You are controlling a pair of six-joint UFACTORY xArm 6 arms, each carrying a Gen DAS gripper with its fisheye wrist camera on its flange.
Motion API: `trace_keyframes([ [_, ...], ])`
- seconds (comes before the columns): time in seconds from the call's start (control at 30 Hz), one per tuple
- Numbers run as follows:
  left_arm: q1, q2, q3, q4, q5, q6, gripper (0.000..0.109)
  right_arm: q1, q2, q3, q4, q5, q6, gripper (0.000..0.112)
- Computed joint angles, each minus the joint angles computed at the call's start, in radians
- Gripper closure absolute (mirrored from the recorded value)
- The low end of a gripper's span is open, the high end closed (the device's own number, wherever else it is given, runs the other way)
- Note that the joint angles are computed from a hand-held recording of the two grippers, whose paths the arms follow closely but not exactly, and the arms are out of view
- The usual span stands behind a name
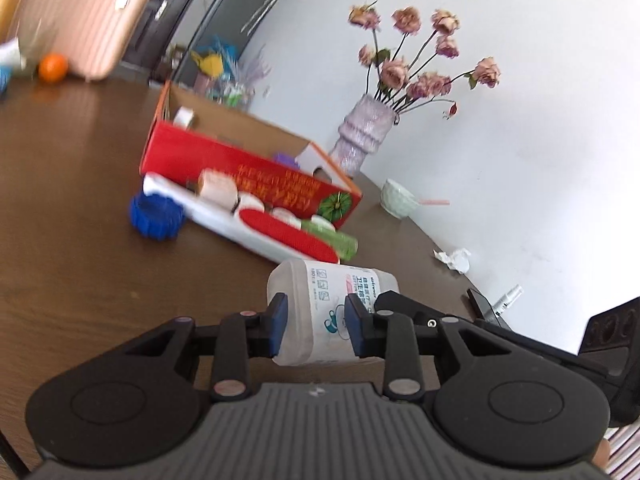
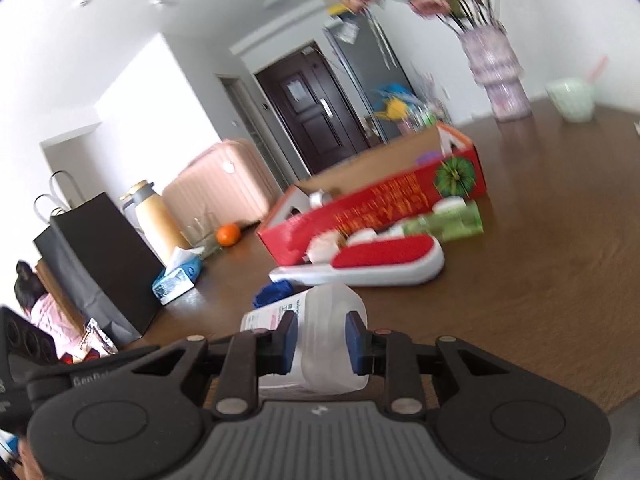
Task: Organize rigid objects
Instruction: 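Lift the white wipes pack with both grippers and carry it into the box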
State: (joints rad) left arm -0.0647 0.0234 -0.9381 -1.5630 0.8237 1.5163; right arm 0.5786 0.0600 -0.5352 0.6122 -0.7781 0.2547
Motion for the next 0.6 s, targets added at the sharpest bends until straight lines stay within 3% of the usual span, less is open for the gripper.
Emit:
trace_keyframes([
  [0.1, 0.005, -0.032, 0.007, -0.026, 0.016, 0.028, 0.078, 0.052, -0.005, -0.030, 0.118, -0.030, -0.158, 0.087],
  [0.3, -0.006, -0.008, -0.069, -0.116, 0.061, 0.068, 0.078, 0.038, -0.041, -0.062, 0.129, -0.090, -0.285, 0.087],
  [0.47, -0.085, 0.104, -0.260, -0.151, -0.047, 0.063, 0.078, -0.102, -0.020, -0.178, 0.003, 0.009, -0.288, 0.088],
  [0.6, -0.126, 0.297, -0.554, -0.101, -0.104, -0.024, 0.078, -0.250, 0.083, -0.368, -0.161, 0.107, -0.222, 0.088],
])
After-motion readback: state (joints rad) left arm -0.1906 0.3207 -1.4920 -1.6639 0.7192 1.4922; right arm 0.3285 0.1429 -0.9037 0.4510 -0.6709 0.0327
